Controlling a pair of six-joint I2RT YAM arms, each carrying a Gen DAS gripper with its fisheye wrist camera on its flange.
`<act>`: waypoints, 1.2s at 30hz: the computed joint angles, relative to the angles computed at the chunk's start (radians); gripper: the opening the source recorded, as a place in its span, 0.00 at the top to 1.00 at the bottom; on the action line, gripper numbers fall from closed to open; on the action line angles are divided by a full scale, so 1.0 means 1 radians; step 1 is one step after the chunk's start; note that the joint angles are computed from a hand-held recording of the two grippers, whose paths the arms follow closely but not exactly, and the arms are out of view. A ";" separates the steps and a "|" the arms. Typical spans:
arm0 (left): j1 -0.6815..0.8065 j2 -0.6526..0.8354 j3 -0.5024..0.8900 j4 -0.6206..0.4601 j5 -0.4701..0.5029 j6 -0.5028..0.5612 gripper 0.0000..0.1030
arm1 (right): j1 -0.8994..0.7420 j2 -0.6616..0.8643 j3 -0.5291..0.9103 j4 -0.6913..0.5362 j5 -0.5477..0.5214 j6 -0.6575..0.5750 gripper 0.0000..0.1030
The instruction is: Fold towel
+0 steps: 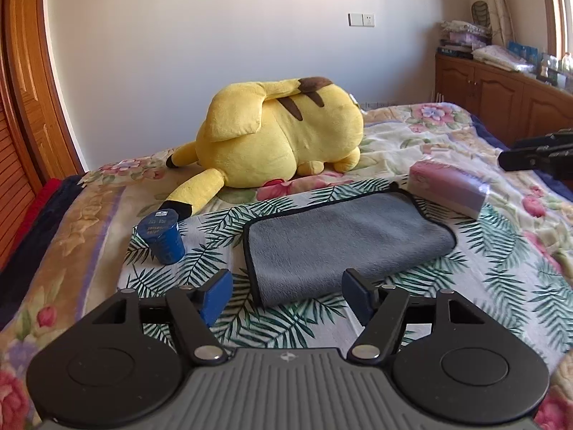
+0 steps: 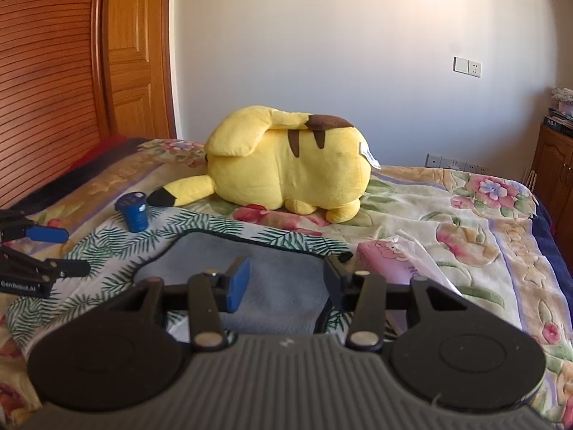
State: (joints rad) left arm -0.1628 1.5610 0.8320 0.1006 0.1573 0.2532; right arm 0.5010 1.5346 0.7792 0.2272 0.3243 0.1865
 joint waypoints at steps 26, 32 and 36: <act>-0.036 -0.432 -0.205 -0.130 0.032 -0.088 0.18 | 0.225 -0.185 -0.121 -0.074 0.241 0.209 0.00; -0.058 -0.518 -0.230 -0.171 0.008 -0.094 0.16 | 0.257 -0.232 -0.133 -0.125 0.290 0.233 0.00; -0.073 -0.578 -0.250 -0.192 -0.018 -0.103 0.16 | 0.283 -0.268 -0.145 -0.166 0.329 0.258 0.00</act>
